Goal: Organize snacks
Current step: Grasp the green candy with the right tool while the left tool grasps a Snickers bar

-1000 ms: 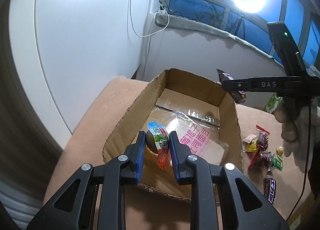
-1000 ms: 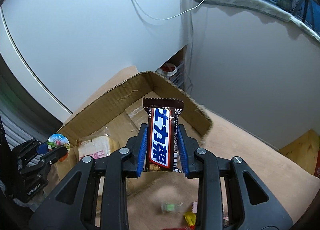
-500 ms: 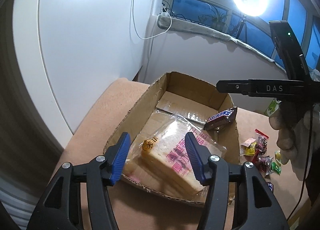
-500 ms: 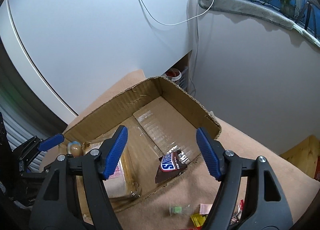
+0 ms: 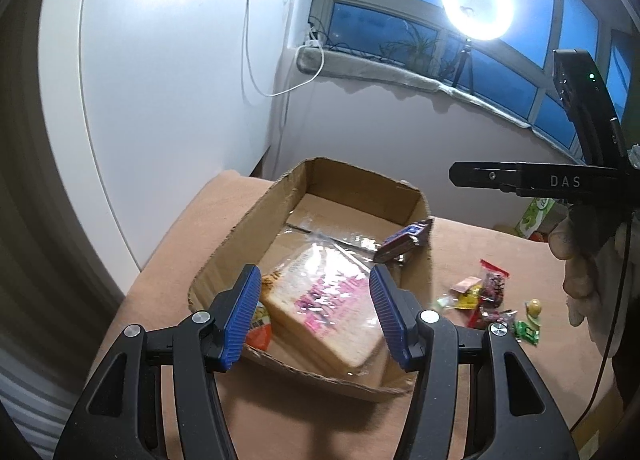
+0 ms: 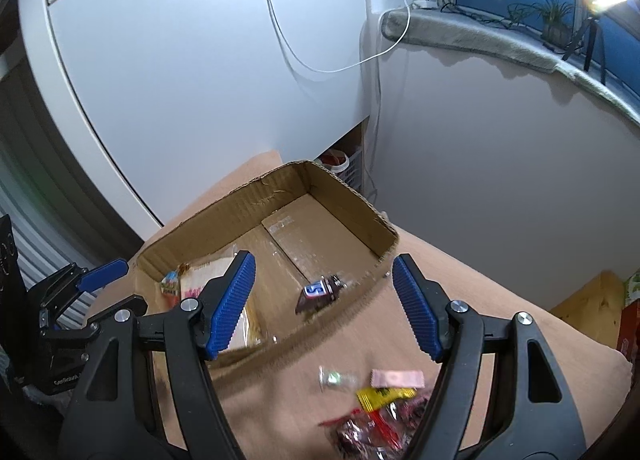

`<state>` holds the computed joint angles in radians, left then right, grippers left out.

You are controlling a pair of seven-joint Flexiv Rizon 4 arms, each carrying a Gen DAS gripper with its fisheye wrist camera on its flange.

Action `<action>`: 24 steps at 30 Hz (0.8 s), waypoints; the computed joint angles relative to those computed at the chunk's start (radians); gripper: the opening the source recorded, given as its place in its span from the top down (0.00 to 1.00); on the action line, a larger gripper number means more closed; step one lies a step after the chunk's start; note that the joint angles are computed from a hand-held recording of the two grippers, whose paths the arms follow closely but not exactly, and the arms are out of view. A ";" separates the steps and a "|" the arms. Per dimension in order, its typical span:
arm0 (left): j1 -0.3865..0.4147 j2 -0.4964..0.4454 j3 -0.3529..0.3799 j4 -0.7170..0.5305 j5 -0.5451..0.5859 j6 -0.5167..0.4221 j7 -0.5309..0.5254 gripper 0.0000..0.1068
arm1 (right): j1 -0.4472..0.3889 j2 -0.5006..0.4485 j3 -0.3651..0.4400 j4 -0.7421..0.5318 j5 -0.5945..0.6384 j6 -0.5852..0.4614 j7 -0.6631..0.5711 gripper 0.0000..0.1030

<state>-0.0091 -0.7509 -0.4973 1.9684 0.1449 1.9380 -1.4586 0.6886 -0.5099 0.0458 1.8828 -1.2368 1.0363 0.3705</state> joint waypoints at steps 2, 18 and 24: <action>0.004 0.008 -0.010 0.014 0.009 0.011 -0.004 0.48 | 0.008 0.025 0.005 0.023 -0.011 -0.018 0.016 0.28; -0.005 0.051 -0.054 0.097 0.085 0.053 -0.051 0.48 | 0.001 0.217 0.142 0.248 -0.032 -0.181 0.153 0.28; -0.005 0.038 -0.098 0.122 0.118 0.040 -0.049 0.48 | -0.005 0.269 0.192 0.353 -0.013 -0.188 0.234 0.28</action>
